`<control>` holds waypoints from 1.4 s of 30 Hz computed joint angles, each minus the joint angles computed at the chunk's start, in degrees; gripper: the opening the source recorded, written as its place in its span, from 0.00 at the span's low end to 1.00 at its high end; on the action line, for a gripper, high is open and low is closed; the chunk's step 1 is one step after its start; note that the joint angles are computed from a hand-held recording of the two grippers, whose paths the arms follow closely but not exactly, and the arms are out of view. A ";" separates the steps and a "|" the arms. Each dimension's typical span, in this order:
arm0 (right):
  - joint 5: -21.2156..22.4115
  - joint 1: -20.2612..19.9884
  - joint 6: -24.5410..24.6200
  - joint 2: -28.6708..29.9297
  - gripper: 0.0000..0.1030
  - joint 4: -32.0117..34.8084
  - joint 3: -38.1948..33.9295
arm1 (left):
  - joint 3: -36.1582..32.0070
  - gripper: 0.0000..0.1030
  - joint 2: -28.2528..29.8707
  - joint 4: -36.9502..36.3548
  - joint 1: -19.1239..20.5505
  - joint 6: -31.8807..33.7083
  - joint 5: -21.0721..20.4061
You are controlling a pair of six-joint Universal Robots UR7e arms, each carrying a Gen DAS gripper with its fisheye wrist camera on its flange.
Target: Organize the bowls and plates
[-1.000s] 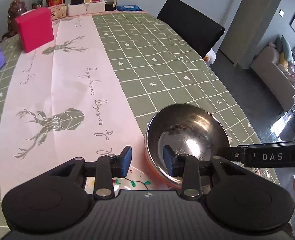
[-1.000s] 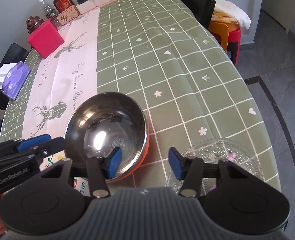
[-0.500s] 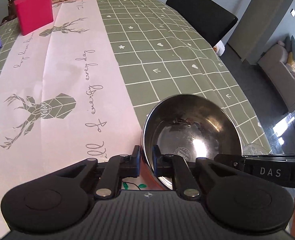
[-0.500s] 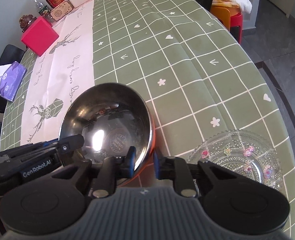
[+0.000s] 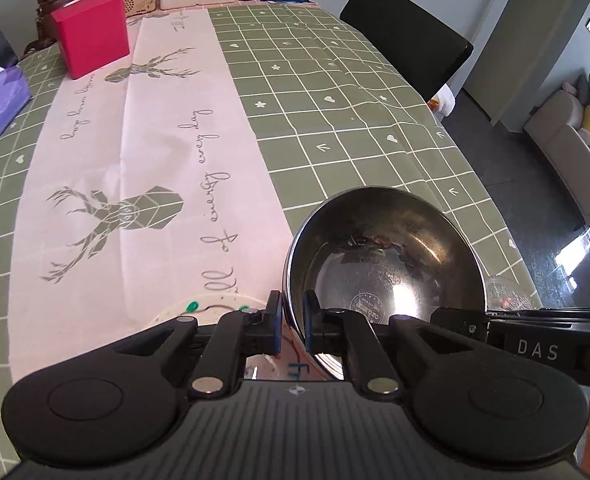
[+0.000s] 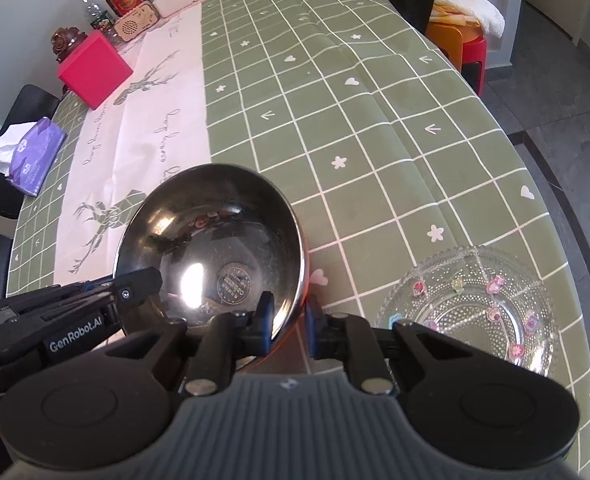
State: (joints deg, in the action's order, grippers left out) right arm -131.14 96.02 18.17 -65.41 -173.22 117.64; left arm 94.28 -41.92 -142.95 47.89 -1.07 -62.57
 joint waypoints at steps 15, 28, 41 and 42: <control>-1.12 8.82 4.93 -2.53 0.13 3.94 5.84 | 12.64 0.10 -13.66 4.54 -4.63 -5.00 4.57; -0.98 16.37 11.43 -6.22 0.13 11.13 14.08 | 25.04 0.12 -27.34 13.07 -9.15 -10.29 3.08; -3.63 23.55 18.37 -12.29 0.13 19.48 17.37 | 28.52 0.14 -33.80 20.62 -14.21 -14.35 -0.81; -3.88 23.95 18.98 -13.06 0.13 20.34 17.61 | 28.49 0.14 -33.95 20.46 -14.68 -14.31 -1.18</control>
